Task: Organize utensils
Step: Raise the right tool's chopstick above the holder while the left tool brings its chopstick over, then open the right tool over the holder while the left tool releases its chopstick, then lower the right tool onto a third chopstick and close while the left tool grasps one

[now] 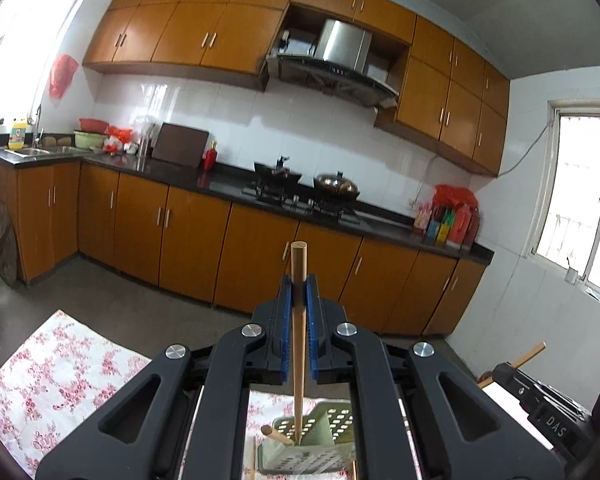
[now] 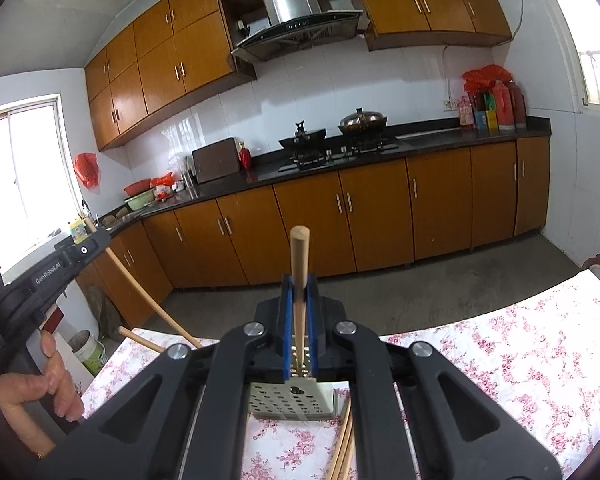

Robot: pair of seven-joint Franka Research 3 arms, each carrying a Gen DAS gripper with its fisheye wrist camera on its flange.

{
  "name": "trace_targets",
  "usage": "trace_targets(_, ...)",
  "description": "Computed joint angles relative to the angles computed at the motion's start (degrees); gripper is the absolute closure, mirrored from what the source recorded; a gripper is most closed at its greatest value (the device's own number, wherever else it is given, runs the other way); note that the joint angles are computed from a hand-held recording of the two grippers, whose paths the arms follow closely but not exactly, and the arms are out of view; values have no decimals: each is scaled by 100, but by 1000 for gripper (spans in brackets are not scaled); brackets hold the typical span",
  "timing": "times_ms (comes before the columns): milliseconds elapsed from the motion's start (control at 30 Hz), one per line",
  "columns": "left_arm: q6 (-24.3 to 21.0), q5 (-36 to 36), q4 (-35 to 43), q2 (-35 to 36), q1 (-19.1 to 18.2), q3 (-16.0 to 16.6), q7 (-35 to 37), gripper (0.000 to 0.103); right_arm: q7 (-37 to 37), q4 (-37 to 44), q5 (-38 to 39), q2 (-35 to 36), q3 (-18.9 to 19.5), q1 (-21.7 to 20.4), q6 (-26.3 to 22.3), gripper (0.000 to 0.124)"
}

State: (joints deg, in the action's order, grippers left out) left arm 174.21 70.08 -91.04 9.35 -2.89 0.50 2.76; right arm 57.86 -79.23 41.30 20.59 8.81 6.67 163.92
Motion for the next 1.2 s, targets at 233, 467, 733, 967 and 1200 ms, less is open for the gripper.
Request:
trace_targets(233,159,-950,-267,-56,93,-81,954,96,295,3,-224,60,-72,72,38,113)
trace_targets(467,372,-774,-637,-428,137,59,583,95,43,-440,107,-286,63,-93,517,109)
trace_targets(733,542,398,-1675,-1313,754,-168,-673,79,114,-1686,268,-934,-252,-129,930,105)
trace_targets(967,214,-1582,-2992,-1526,880,-165,1646,75,1314,-2483,-903,-858,-762,81,269,104)
trace_targets(1200,64,-5343,-3751,-1287,260,79,5208,75,1321,-2615,-1006,-543,-490,85,-456,104)
